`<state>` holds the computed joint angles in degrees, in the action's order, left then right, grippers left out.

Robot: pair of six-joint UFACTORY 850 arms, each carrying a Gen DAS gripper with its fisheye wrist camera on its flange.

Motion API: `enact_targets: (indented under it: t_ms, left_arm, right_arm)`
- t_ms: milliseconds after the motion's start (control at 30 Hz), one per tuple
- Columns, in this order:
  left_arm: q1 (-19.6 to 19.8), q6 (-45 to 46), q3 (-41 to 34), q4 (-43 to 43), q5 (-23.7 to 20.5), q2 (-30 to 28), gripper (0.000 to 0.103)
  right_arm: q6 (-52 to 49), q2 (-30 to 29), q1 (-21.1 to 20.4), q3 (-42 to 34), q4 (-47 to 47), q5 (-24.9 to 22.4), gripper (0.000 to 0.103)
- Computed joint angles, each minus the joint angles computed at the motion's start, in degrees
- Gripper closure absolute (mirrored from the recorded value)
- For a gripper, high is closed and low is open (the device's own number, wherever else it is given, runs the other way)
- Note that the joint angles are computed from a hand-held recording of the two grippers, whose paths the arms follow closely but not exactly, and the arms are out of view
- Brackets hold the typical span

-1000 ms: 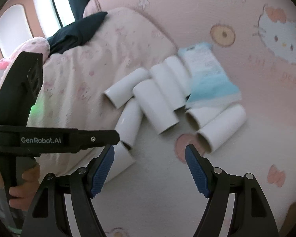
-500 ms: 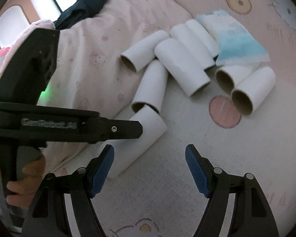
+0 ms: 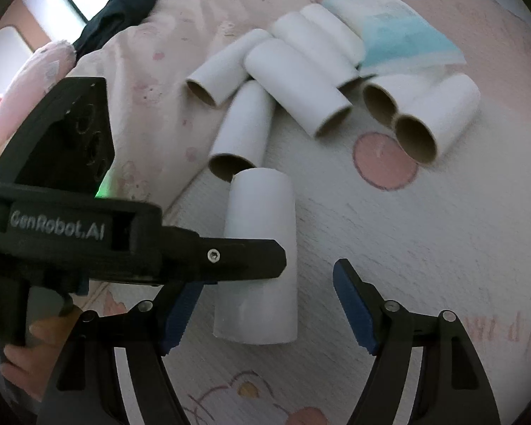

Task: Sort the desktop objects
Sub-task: 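Close the left gripper around an upright white tube on the bedsheet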

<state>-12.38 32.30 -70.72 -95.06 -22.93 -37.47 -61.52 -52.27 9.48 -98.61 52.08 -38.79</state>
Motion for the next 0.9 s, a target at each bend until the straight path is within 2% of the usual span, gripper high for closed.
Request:
enact_targets:
  t_ms: [133, 200, 233, 367, 533, 667, 900]
  left_arm:
    - [-1.12, -0.73, -2.01, 4.15, 0.72, -0.93, 0.056]
    - [-1.27, 1.95, -2.33, 1.61, -0.59, -1.51, 0.056]
    - [-1.2, 3.99, -2.29, -0.92, -1.99, -1.86, 0.056]
    - [-1.29, 7.74, -2.0, -6.02, -3.24, -2.31, 0.056]
    - [-1.72, 11.97, -1.36, -10.21, -0.73, -1.63, 0.056]
    - [-1.51, 10.9, -2.4, -8.6, -0.28, -2.24, 0.056]
    - [-2.39, 14.08, -3.47, -11.2, 1.68, -3.09, 0.056]
  right_arm:
    - [3.71, -0.36, -0.54, -0.44, -2.72, 0.43, 0.032]
    - [4.08, -0.85, -1.18, -1.12, -1.93, -1.11, 0.039]
    - [4.57, -0.95, -1.27, -1.3, -2.32, -1.12, 0.047]
    - [5.25, -1.35, -1.69, -2.16, -4.15, -2.44, 0.059]
    - [8.04, -1.29, -1.69, -2.48, -7.05, -2.77, 0.06]
    - [8.13, -1.31, -1.82, -2.65, -7.87, -3.16, 0.06]
    - [8.17, -1.58, -2.66, -3.0, -7.56, -4.26, 0.06]
